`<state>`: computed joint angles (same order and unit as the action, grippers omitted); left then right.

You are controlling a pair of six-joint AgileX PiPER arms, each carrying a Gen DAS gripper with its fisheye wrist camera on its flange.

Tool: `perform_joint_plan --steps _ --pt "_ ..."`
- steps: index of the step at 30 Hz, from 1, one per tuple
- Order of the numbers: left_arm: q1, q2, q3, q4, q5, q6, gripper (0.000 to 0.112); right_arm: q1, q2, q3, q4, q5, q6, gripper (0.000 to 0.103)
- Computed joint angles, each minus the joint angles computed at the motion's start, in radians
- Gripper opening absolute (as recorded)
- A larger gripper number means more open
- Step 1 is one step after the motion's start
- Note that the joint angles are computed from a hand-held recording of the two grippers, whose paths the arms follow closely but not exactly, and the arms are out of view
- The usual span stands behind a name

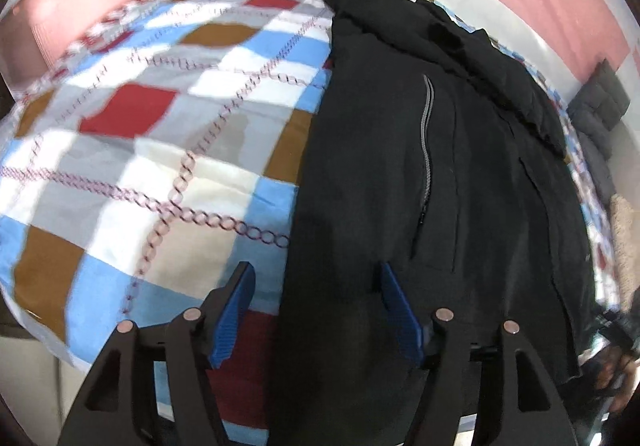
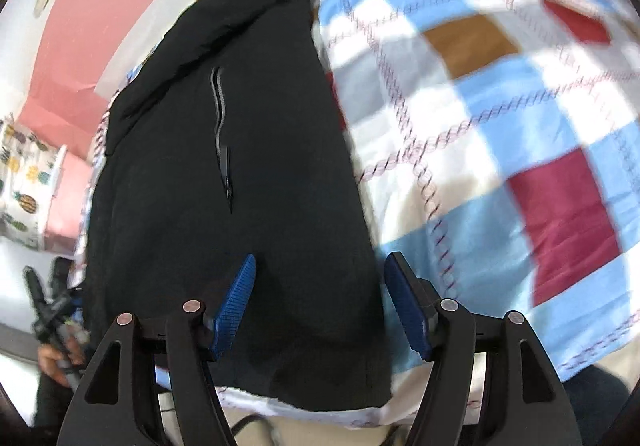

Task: Fold large clothes
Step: 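Move both tools to the hem and close them on it, then lift the hem with both tools and carry it toward the collar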

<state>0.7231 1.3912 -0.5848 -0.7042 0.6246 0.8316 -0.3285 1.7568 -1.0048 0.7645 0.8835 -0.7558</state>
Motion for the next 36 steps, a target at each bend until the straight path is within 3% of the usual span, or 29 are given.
perform_joint_plan --steps 5,9,15,17,19,20,21,23,26,29,32,36 --pt "0.019 -0.036 0.042 -0.047 0.088 0.081 0.067 -0.047 0.012 0.021 0.043 0.099 -0.085 0.071" --pt "-0.002 -0.082 0.077 -0.037 0.091 0.094 0.068 -0.079 0.038 0.013 0.057 0.155 -0.123 0.071" --pt "-0.059 -0.057 0.072 -0.002 0.029 0.032 0.067 -0.064 0.079 -0.02 0.068 0.142 -0.086 0.071" --pt "-0.111 -0.083 0.075 0.072 -0.006 -0.049 0.061 -0.037 0.059 -0.02 0.043 0.123 -0.061 0.059" --pt "-0.137 -0.099 0.074 0.114 -0.012 -0.11 0.046 -0.048 0.057 -0.017 0.061 0.162 -0.074 0.03" --pt "-0.145 -0.112 0.07 0.14 -0.008 -0.148 0.033 -0.05 0.052 -0.015 0.075 0.173 -0.073 0.029" --pt "-0.141 -0.129 0.063 0.152 0.009 -0.167 0.021 -0.046 0.032 -0.008 0.076 0.17 -0.074 0.025" --pt "-0.113 -0.168 0.041 0.133 0.074 -0.156 0.017 -0.05 -0.001 -0.005 0.088 0.187 -0.084 0.022" --pt "-0.002 -0.24 0.008 0.046 0.206 -0.066 0.016 -0.086 -0.048 -0.024 0.125 0.249 -0.099 0.021" --pt "0.184 -0.278 -0.042 -0.074 0.38 0.059 0.015 -0.129 -0.089 -0.054 0.148 0.307 -0.12 0.019" --pt "0.306 -0.261 -0.08 -0.136 0.48 0.119 0.015 -0.128 -0.103 -0.076 0.157 0.318 -0.122 0.019" --pt "0.284 -0.267 -0.101 -0.149 0.485 0.092 0.015 -0.134 -0.102 -0.081 0.175 0.325 -0.119 0.019"
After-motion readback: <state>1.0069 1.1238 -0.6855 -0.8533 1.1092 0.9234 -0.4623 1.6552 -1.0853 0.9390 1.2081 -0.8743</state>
